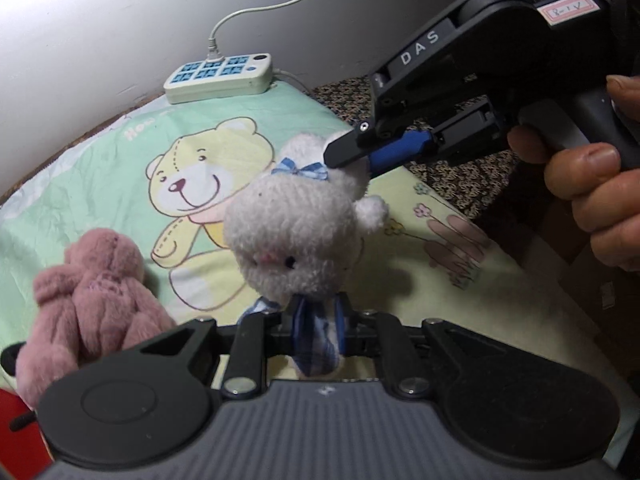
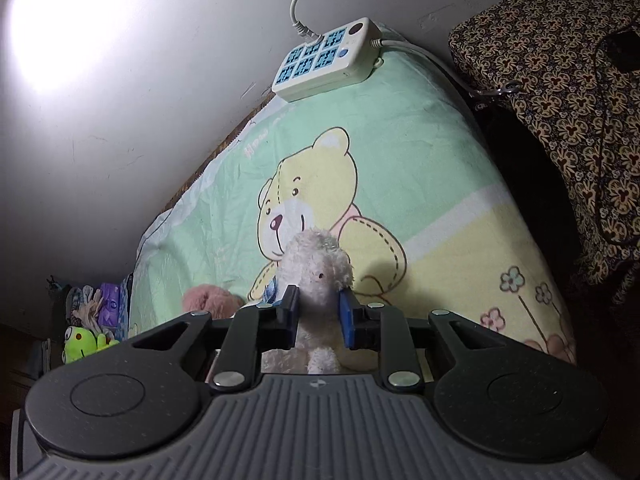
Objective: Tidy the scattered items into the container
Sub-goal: 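Lift the cream bear off the bed with the right gripper, then carry the cream bear with the right gripper toward the red box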
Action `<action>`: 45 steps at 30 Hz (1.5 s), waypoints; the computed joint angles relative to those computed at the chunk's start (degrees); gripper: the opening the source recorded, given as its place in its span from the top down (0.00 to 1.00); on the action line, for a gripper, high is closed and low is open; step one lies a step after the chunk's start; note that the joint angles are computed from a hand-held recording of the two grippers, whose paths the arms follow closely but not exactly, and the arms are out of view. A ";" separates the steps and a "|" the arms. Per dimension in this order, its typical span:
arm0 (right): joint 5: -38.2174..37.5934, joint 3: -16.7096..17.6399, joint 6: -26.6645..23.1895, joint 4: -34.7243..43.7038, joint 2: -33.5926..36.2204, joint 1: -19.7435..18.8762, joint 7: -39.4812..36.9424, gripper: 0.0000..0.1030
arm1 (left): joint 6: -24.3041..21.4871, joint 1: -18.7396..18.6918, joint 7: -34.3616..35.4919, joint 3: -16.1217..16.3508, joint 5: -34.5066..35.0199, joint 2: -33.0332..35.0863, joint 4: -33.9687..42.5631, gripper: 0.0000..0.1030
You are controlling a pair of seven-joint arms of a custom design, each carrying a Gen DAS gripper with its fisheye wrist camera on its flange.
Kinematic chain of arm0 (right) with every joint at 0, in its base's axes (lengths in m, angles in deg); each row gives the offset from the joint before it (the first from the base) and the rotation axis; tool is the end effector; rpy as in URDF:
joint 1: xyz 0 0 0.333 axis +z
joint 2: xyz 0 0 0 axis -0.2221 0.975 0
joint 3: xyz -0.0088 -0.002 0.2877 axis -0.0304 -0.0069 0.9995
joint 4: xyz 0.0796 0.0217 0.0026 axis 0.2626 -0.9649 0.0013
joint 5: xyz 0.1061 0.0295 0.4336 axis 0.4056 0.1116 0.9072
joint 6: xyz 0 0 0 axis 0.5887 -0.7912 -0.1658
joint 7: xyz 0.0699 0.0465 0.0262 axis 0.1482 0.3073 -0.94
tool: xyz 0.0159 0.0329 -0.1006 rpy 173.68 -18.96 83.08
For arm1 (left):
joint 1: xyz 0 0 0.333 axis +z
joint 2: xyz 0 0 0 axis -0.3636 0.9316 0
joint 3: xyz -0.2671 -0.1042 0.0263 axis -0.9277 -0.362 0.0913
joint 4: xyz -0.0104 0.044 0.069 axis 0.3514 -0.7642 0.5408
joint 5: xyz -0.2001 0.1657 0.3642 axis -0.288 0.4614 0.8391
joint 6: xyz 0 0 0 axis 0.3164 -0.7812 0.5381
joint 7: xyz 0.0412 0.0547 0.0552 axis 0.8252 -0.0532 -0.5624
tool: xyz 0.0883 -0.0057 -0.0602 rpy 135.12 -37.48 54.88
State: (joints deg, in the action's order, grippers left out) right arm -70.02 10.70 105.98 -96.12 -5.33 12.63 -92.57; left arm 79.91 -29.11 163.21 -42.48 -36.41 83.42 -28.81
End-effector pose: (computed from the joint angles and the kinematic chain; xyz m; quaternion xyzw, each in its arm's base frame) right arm 0.4666 0.3888 0.4599 -0.2480 0.8859 -0.0862 0.3825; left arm 0.5990 -0.2160 0.4996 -0.1512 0.9340 -0.3226 0.0276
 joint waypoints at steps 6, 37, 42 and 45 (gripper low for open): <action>6.38 2.30 0.30 -0.80 0.39 3.45 0.71 0.78 | -11.11 2.18 5.62 3.42 0.04 -9.01 -8.19 0.91; -0.62 -1.47 -8.11 15.99 15.44 15.69 8.37 0.41 | -7.18 5.23 4.88 5.60 1.06 -11.60 -15.28 0.43; -7.34 -2.90 -1.97 14.52 15.60 15.67 17.91 0.64 | -6.22 4.65 3.45 5.64 1.06 -11.55 -15.10 0.51; -7.03 -2.88 0.31 14.70 15.95 15.12 18.08 0.65 | -8.01 5.09 2.99 6.34 1.19 -11.63 -14.38 0.52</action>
State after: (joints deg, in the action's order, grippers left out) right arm -77.04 7.82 106.29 -81.42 10.61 27.75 -74.49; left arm 71.90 -24.02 166.20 -36.14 -35.23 71.79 -43.20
